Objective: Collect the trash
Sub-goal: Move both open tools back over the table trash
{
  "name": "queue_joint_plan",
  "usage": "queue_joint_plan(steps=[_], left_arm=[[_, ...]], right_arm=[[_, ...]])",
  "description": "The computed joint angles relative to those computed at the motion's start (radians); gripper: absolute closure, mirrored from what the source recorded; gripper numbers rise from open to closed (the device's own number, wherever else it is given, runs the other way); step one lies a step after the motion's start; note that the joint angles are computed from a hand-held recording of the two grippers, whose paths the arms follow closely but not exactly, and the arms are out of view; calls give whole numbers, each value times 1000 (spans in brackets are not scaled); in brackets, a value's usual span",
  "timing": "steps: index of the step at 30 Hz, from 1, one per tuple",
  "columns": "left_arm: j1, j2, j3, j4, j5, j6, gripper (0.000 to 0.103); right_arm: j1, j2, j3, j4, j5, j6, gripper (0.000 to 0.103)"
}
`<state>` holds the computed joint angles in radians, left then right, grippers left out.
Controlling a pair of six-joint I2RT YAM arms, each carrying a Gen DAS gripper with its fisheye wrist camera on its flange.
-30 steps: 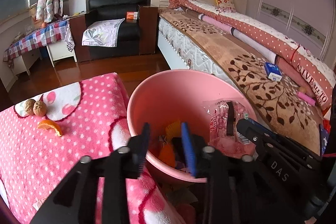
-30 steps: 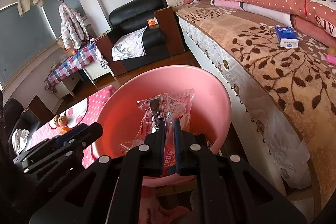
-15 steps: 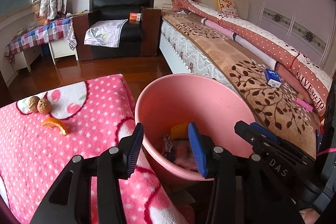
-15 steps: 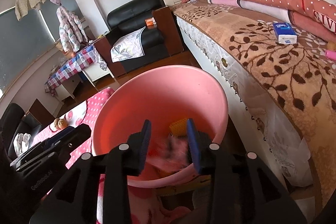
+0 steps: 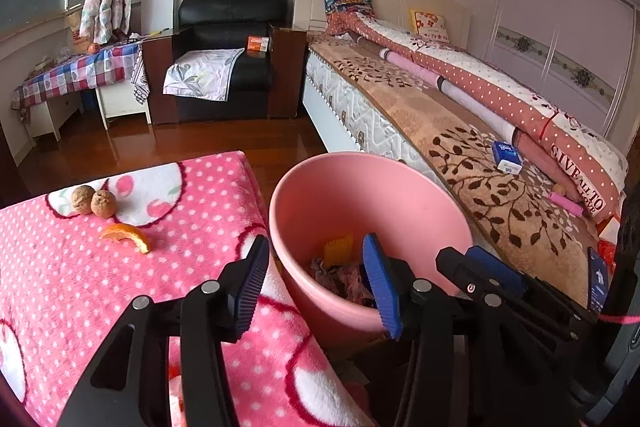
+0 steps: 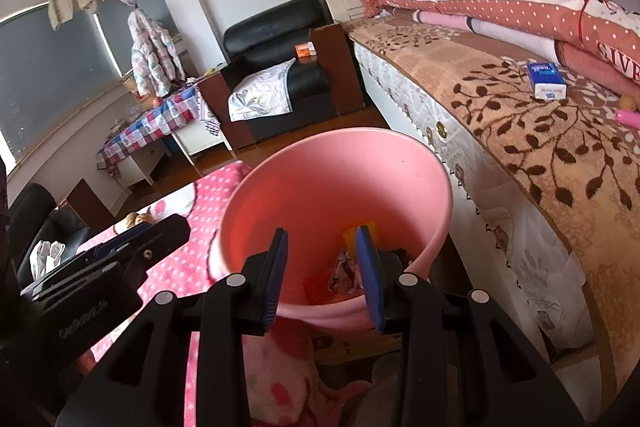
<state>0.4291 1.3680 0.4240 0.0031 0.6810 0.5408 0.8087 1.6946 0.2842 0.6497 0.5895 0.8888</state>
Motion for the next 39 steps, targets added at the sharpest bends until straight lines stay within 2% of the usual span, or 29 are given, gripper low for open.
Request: queue_joint_plan(steps=[8,12,22,34,39], left_arm=[[124,-39,28,-129,77,113,54],[209,-28,69,-212,121,203,49],[436,129,237,-351,185,388,48],[586,400,461,-402,143,422,48],[602,448,475,-368,117,419,48]], right_arm=[[120,-33,26,-74,83,50,67],[167,-23,42,-84,90,64,67],[272,47,114,-91,82,62,67],[334,148,221,-114,27,46,67],[350,183,256,-114,2,25,67]])
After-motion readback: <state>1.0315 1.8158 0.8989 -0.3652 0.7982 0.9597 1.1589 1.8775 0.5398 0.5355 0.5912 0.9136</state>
